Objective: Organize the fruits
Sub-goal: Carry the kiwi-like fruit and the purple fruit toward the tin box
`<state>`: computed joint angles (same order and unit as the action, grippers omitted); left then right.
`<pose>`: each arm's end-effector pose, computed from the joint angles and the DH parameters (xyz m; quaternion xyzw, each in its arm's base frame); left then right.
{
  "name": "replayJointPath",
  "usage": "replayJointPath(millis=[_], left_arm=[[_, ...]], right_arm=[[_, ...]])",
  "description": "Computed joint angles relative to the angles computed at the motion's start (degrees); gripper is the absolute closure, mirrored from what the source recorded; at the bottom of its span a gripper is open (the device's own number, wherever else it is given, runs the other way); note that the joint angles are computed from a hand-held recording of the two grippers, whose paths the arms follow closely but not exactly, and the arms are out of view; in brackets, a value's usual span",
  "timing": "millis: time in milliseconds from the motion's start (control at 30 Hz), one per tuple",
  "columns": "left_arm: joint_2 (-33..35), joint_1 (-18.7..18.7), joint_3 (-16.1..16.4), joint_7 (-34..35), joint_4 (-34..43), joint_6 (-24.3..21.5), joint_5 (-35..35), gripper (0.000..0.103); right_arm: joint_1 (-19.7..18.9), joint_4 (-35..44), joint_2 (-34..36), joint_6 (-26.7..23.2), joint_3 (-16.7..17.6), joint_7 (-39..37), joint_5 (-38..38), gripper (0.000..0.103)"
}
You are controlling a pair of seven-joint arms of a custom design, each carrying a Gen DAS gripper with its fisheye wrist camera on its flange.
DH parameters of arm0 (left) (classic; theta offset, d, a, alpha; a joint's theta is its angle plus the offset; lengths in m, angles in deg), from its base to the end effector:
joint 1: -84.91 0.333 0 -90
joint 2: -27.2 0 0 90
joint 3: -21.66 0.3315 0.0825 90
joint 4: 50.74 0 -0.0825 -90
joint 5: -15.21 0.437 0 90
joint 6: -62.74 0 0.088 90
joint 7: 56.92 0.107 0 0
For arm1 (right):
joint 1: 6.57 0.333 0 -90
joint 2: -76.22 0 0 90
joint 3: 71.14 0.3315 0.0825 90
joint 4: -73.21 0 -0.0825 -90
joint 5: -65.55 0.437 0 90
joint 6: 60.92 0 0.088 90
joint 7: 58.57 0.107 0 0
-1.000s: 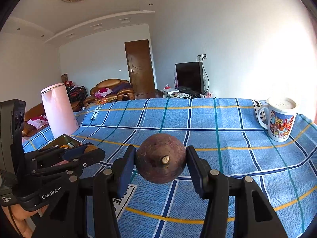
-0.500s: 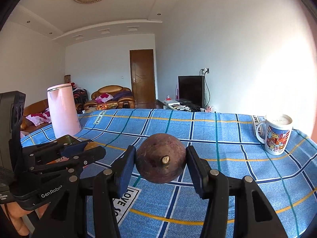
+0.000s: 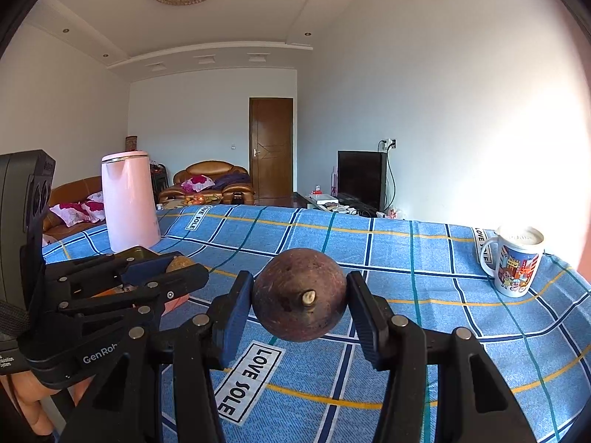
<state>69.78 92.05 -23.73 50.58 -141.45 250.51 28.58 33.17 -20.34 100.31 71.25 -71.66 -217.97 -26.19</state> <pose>0.7002 -0.3708 0.4245 -0.3289 0.7590 -0.5205 0.2115 0.5993 0.4641 0.4094 -0.5173 0.6138 -0.4677 0.3700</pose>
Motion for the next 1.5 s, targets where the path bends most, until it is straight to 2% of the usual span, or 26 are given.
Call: replayJointPath(millis=[200, 367, 667, 933, 1167, 1500], left_arm=[[-0.2, 1.3, -0.9, -0.4, -1.0, 0.8, 0.8, 0.075], [-1.1, 1.1, 0.2, -1.6, -1.6, 0.8, 0.9, 0.075], [-1.5, 4.0, -1.2, -2.3, -2.7, -0.1, 0.4, 0.075], [-1.9, 7.2, -3.0, -2.4, -4.1, -0.3, -0.1, 0.075], [-2.9, 9.2, -3.2, -3.4, -5.0, 0.3, -0.2, 0.075], [-5.6, 8.4, 2.0, -6.4, -4.5, -0.3, -2.1, 0.075]], right_arm=[[0.2, 0.2, 0.2, -0.3, 0.0, -0.3, 0.1, 0.05], [0.3, 0.7, 0.6, -0.2, 0.0, -1.2, 0.7, 0.05], [-0.4, 5.1, 3.6, 5.2, -0.8, -4.3, 4.6, 0.05], [1.2, 12.8, 8.5, 9.1, -3.7, -10.4, 9.4, 0.05], [2.9, 19.2, 12.6, 11.5, -6.3, -15.8, 14.3, 0.05], [3.6, 33.8, 22.2, 15.0, -8.9, -28.7, 25.5, 0.05]])
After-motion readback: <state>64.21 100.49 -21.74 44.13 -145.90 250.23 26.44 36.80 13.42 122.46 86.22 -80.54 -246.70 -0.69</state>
